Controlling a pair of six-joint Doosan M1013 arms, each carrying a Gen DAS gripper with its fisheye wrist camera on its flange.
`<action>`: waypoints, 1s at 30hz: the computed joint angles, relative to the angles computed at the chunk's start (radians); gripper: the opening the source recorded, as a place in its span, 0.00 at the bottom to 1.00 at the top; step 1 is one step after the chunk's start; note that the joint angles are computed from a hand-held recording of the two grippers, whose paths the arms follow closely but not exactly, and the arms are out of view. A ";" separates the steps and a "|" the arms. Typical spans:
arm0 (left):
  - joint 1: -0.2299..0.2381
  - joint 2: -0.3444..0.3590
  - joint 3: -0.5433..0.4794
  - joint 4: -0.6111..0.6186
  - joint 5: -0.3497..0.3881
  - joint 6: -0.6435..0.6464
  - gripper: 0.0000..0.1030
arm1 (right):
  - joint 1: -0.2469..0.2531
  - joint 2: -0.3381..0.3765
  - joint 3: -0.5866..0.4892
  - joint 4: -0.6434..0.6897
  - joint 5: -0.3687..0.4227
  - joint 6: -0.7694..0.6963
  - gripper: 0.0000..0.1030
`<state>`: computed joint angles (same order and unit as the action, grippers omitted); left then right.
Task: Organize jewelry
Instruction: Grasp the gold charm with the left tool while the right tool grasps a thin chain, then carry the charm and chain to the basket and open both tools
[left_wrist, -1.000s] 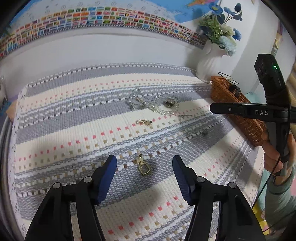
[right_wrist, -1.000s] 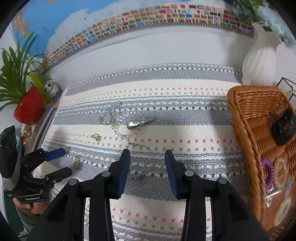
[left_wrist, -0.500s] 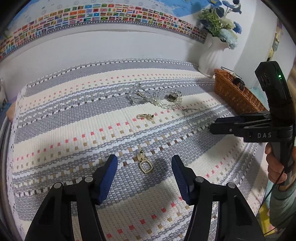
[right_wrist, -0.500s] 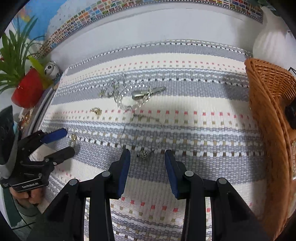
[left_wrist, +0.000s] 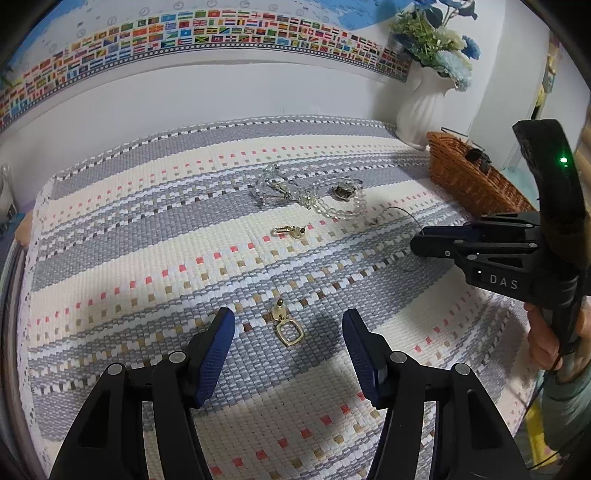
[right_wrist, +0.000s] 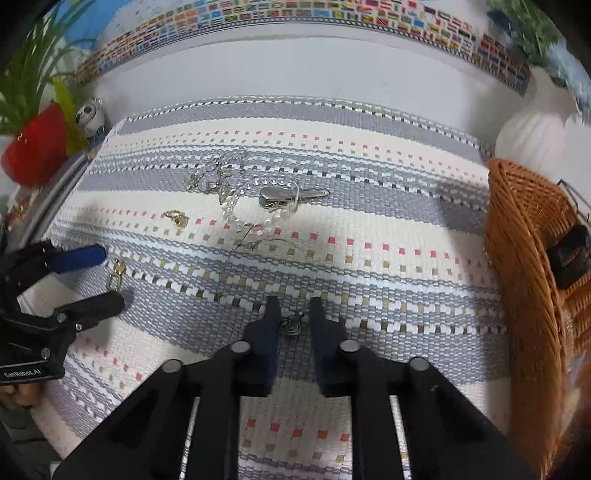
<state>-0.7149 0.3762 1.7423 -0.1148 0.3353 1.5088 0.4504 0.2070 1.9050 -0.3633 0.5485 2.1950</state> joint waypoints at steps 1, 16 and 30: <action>-0.003 0.001 -0.001 0.030 0.001 -0.025 0.60 | 0.002 -0.002 0.003 -0.012 -0.001 0.007 0.14; -0.034 0.013 -0.014 0.263 -0.004 -0.209 0.10 | -0.033 -0.035 0.053 0.084 -0.081 -0.065 0.11; -0.016 -0.014 0.025 0.045 -0.099 -0.034 0.10 | -0.114 -0.104 0.093 0.533 -0.148 -0.421 0.12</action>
<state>-0.7309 0.3621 1.7675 -0.0699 0.2364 1.4749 0.3366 0.1035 1.9983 0.1700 0.4002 1.7740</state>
